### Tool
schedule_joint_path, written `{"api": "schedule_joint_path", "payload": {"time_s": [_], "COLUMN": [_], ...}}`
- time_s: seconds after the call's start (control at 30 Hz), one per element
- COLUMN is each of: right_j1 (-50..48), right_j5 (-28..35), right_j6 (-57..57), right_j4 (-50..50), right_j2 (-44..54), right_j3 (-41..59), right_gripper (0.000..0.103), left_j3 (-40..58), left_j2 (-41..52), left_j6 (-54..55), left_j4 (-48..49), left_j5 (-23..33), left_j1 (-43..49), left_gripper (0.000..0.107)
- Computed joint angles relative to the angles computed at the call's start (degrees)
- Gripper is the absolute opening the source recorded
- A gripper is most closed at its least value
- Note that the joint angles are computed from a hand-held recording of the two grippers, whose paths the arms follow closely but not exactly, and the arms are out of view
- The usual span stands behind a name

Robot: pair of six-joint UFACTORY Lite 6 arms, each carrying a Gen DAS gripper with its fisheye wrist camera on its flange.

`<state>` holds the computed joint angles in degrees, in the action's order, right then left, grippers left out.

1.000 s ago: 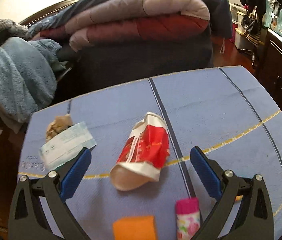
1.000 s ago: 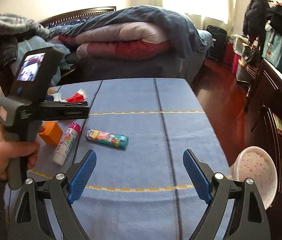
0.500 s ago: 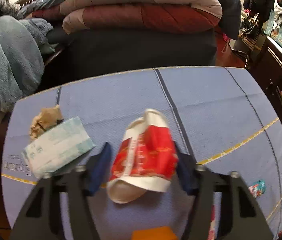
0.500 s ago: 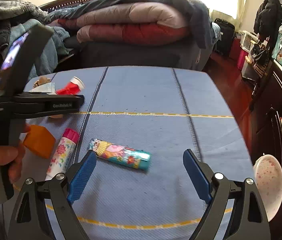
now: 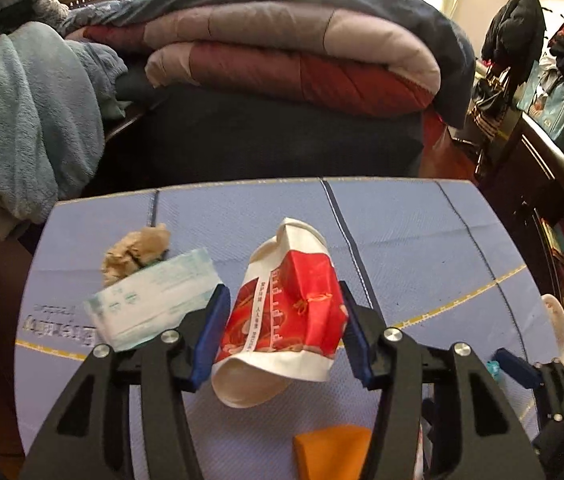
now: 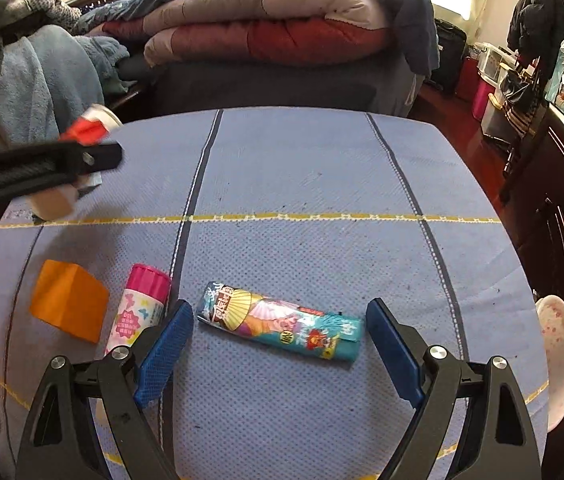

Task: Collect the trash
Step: 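Grasp the red-and-white cup with the left tool while the right tool grasps the colorful tube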

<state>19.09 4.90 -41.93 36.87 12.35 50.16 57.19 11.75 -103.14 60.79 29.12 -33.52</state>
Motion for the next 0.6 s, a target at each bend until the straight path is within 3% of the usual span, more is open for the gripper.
{"api": "schedule_joint_path", "payload": {"time_s": [0.07, 0.2, 0.33, 0.6], "right_j1": [0.0, 0.1, -1.5, -8.1], "right_j5": [0.2, 0.5, 1.6, 6.4], "right_j6": [-5.2, -4.7, -15.1, -23.0], "right_j4": [5.5, 4.5, 13.4, 17.5], "right_j2": [-0.2, -0.5, -3.9, -12.2], "right_j3": [-0.2, -0.4, -3.4, -8.6], "right_gripper": [0.081, 0.081, 0.081, 0.081], "left_j3": [-1.1, -2.6, -3.7, -0.4], "left_j2": [-1.9, -4.6, -7.1, -8.0], "left_j6": [-0.4, -0.8, -1.6, -2.3], "left_j4": [0.0, -0.5, -1.0, -2.8], "left_j5": [0.9, 2.3, 4.3, 10.8], "left_j1": [-0.8, -2.0, -4.3, -12.3], "left_gripper": [0.054, 0.054, 0.054, 0.054]}}
